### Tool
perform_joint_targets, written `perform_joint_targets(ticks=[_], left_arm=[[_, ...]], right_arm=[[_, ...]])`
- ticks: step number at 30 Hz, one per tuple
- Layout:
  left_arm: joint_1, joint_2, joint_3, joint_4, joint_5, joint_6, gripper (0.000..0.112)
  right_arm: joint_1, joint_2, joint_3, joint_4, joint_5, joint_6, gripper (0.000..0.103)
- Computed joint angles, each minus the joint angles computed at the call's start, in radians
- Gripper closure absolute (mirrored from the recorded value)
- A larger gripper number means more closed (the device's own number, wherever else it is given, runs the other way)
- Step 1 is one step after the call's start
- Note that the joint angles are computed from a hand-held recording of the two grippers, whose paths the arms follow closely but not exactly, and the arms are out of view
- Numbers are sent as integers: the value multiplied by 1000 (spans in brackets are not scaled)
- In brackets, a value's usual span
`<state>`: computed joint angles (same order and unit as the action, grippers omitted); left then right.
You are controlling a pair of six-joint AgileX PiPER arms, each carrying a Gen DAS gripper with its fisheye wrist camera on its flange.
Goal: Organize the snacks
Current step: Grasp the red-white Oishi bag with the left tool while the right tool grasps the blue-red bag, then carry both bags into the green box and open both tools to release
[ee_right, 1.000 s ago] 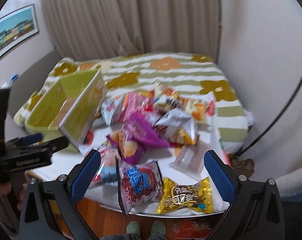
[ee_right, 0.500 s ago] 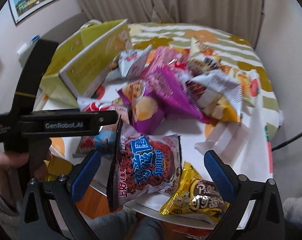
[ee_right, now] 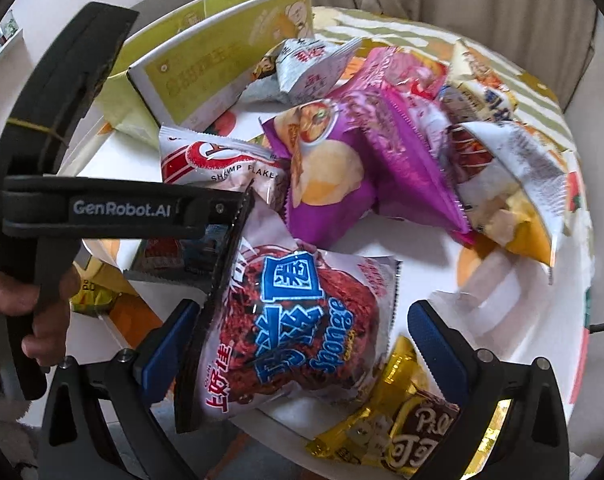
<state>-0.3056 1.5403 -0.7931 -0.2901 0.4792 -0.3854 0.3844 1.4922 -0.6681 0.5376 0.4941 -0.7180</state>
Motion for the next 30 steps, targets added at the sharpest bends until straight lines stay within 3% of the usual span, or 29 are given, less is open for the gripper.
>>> perform_joint_targets(ticks=[5, 8, 10, 16, 21, 30], left_arm=[[14, -45, 37, 19, 4, -24, 56], [26, -85, 66, 23, 11, -31, 56], [28, -105, 75, 47, 22, -52, 56], [44, -183, 94, 75, 59, -84, 56], [38, -249, 69, 144, 115, -147, 56], [25, -367, -62, 280, 284, -255, 56]], right_arm=[[-27, 81, -46, 78, 56, -73, 1], [-40, 103, -60, 115, 75, -112, 8], [-28, 117, -77, 98, 71, -92, 23], [-61, 125, -104, 109, 127, -87, 34], [-132, 103, -131, 154, 212, -104, 35], [-256, -6, -194, 212, 388, -136, 36]])
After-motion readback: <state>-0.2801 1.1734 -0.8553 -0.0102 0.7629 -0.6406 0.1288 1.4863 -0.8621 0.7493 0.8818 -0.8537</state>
